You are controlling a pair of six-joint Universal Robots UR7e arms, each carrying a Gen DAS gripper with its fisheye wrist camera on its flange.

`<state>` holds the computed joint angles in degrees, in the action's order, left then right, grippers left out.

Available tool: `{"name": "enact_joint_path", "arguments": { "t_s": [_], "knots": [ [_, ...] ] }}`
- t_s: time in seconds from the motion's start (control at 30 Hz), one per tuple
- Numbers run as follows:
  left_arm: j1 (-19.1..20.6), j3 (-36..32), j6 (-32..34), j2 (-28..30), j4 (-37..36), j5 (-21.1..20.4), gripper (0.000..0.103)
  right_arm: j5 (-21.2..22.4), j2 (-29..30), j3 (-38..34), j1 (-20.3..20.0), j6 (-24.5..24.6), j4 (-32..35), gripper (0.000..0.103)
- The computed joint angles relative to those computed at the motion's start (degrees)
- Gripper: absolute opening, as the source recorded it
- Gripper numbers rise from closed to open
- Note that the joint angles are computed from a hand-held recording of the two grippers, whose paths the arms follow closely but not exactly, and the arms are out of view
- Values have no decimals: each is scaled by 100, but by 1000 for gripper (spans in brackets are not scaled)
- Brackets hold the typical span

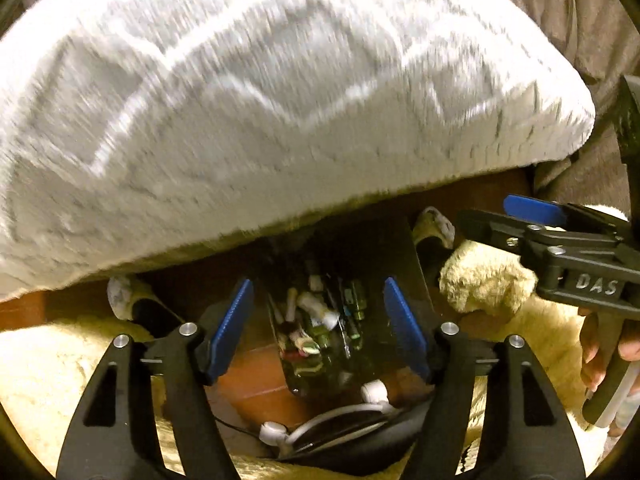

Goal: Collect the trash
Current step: 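Lower the yellow and green bottles below the bed edge and release both, then grasp the blue-white rope toy with the left tool while the right tool grasps the black box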

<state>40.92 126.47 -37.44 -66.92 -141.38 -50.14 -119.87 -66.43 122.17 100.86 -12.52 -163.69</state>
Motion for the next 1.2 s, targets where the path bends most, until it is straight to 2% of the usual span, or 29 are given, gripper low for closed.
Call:
{"name": "enact_joint_path", "arguments": {
  "t_s": [0.27,0.57,0.73,1.07,1.2],
  "knots": [
    [-215,-286,293,-365,39,632,78,-18,-208,-498,337,-264,-329,93],
    [57,-1406,1126,-79,131,1155,80,-292,418,-1708,558,-606,-433,95],
    [354,-1917,1731,300,-309,1278,82,-336,919,-2483,604,-732,-306,96],
    [912,-3294,2548,1107,-533,1402,82,-363,1833,-3771,588,-908,1,97],
    [1112,-3963,2960,1528,-642,1431,78,-357,2162,-4266,542,-950,183,97]
  ]
}}
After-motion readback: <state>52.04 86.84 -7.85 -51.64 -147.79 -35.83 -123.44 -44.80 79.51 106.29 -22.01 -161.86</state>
